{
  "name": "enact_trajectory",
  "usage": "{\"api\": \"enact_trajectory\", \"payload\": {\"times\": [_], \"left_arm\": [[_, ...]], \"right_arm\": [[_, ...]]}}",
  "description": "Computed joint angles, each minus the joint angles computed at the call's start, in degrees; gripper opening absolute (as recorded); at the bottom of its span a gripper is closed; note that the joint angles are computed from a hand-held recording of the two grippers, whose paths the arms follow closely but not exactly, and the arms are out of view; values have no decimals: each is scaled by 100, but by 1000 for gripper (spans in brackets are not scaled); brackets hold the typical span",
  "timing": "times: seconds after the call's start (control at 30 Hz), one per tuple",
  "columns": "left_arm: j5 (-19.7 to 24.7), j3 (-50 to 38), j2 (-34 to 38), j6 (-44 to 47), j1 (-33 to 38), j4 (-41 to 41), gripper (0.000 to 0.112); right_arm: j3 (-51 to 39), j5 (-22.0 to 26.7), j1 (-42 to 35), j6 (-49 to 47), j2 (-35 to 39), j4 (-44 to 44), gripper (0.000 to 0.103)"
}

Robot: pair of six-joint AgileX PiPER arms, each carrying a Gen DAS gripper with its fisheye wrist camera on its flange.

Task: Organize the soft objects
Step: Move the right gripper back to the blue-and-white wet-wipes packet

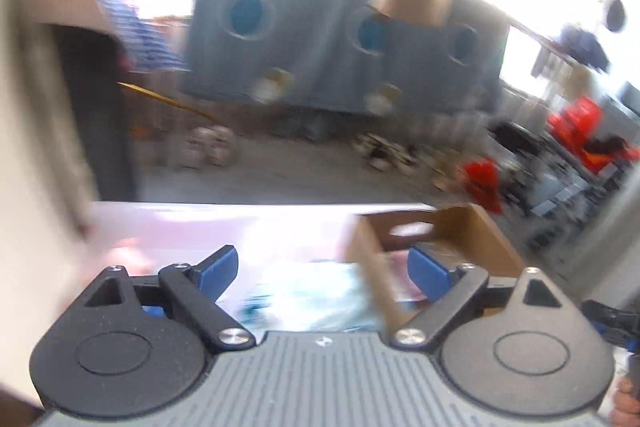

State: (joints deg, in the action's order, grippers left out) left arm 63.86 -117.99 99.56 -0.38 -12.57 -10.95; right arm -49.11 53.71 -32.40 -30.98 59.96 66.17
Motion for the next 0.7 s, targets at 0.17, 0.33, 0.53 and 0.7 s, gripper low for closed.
{"api": "enact_trajectory", "payload": {"times": [0.17,0.33,0.53,0.7], "left_arm": [[-847,2395,-1497,402,1131,-203,94],[-1595,4219,-2355,1457,2187,-736,94],[-2445,5377,-2636,3028,2680,-1344,93],[-3181,5628,-2279,4619,2316,-1885,94]], "right_arm": [[-63,-1019,1872,764,89,-317,64],[-546,-1834,3539,1682,768,-856,64],[-1739,-1975,4816,2634,2115,-1481,65],[-3590,-1558,5400,3471,3783,-1912,66]]}}
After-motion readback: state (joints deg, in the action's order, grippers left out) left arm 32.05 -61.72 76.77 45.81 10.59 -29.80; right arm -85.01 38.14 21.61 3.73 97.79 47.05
